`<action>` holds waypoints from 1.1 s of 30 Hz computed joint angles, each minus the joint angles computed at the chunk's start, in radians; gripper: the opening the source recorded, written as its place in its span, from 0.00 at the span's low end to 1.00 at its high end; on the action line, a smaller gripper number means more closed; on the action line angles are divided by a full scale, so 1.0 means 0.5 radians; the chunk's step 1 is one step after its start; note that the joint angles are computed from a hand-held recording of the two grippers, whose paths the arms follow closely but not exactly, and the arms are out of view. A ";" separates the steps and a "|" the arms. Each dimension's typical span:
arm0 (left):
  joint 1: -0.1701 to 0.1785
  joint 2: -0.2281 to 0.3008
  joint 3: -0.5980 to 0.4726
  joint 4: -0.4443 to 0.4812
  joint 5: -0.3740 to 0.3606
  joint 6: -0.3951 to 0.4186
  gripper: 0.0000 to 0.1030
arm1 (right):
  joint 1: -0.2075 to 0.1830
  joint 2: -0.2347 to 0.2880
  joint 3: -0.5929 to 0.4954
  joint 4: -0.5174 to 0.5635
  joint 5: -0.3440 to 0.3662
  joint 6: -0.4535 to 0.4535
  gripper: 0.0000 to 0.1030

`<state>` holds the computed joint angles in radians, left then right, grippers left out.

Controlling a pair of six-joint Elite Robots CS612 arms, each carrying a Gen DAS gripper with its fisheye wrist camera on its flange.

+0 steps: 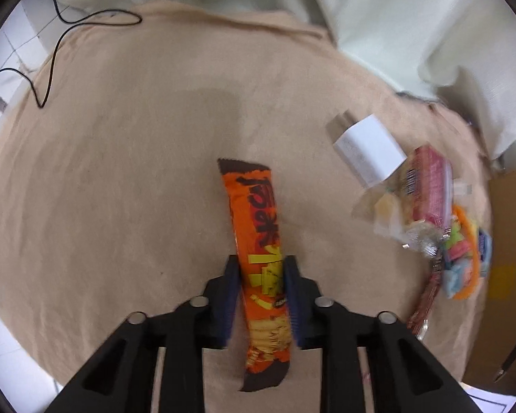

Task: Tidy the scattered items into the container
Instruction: 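Grasp the black pen with the right tool while the left tool grasps the orange snack bar, then carry the pen and orange snack bar into the box and release both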

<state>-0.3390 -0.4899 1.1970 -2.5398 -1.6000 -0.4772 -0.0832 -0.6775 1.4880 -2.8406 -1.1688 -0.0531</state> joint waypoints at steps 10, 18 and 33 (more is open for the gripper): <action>-0.054 -0.272 0.249 -0.450 0.252 0.138 0.23 | -0.004 -0.056 0.040 -0.163 0.008 -0.013 0.13; -0.111 -0.380 0.330 -0.611 0.363 0.268 0.23 | -0.021 -0.130 0.113 -0.421 -0.013 0.002 0.13; -0.245 -0.402 0.234 -0.654 0.253 0.543 0.23 | -0.125 -0.247 0.264 -0.681 -0.216 0.014 0.13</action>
<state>-0.4617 -0.6910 1.3138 -2.8666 -1.4735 -0.2057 -0.1456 -0.8010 1.6200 -3.1809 -1.2766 -0.0461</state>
